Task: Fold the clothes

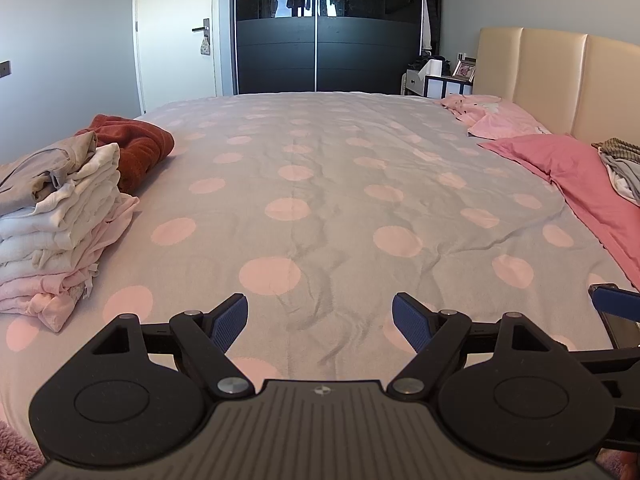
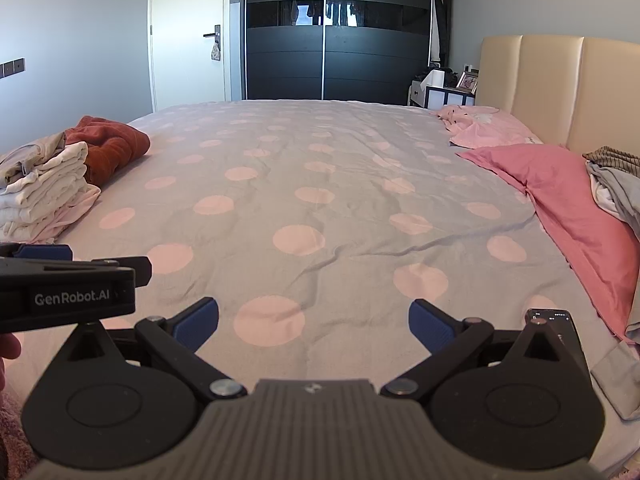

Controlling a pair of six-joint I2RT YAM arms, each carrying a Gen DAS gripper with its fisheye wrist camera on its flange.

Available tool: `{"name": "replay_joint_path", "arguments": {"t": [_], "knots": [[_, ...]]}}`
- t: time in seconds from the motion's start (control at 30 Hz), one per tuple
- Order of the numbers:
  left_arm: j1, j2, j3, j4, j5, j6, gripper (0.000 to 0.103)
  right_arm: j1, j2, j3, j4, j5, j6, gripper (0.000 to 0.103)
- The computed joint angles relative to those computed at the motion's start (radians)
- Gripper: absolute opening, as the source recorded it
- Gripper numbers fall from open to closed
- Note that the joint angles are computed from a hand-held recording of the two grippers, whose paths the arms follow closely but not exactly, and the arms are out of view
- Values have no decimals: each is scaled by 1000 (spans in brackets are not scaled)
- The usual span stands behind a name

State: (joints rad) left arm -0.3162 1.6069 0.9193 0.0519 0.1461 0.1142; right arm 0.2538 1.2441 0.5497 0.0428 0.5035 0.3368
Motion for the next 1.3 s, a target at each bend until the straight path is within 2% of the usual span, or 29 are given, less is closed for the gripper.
{"name": "replay_joint_path", "arguments": {"t": [0.37,0.47,0.63,0.8,1.0,1.07,1.13,1.2,1.3], "knots": [[-13,16,9,-9,-12,12,79,-26,-4,-7,-3,-33,-23,102],[-16,35,17,-10,-23,36,79,-56,-8,-1,-21,-74,-57,102],[-10,94,70,-41,-16,50,79,-220,-47,16,-72,-219,-93,102],[-17,153,126,-35,-74,39,79,-484,-24,78,-115,-361,-156,101],[-13,217,203,-51,-99,8,79,-835,117,221,-96,-470,-337,96],[-19,237,223,-58,-115,2,79,-945,195,280,-45,-462,-435,95],[-29,256,236,-54,-137,3,79,-1037,290,362,-15,-468,-508,90],[-41,281,257,-57,-163,6,79,-1110,396,470,-10,-445,-548,83],[-52,328,306,-87,-176,-2,79,-1194,551,632,11,-415,-581,79]]}}
